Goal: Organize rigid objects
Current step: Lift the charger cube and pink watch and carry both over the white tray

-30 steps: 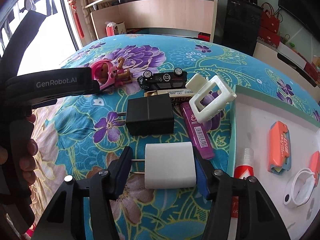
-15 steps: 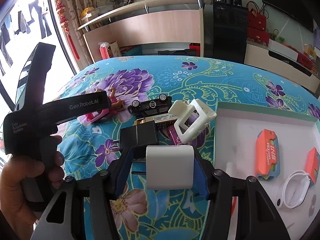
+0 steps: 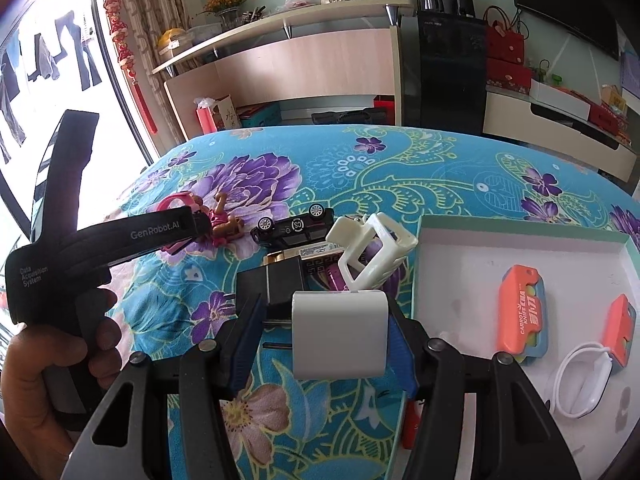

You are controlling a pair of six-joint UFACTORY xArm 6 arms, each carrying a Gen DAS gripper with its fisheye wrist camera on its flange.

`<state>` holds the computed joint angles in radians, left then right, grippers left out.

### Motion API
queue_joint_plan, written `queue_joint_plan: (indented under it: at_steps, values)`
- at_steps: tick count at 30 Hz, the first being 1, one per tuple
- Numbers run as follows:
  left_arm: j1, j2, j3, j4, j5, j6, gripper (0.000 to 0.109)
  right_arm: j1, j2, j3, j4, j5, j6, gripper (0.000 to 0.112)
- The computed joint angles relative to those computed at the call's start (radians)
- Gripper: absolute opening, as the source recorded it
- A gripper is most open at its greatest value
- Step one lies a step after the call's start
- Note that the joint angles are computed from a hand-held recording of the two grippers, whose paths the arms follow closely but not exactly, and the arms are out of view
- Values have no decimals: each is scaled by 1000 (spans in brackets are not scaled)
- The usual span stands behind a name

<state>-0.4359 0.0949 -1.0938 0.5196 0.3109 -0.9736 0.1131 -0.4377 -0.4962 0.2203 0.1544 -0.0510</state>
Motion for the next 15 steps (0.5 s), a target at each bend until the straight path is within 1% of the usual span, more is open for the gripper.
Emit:
queue_joint_plan:
  at_steps: [2,4,6,10,15]
  values:
    - [-3,-24,5,73,-6,-51,63,-6,-12,5,-5,-12,9,59]
    - [-10,-44,9,113,-9,-77,63,-16,-27,11,-13,-18,25,59]
    - [-18,-58,12,130,-17,-90,63,-29,-47,20,-13,-24,32,59]
    - [-53,-63,1,120,-40,-56,63,-77,-86,38,-18,-37,53,59]
    - [-120,-50,-31,153,-46,-29,63,-194,-120,56,-160,-37,193,59]
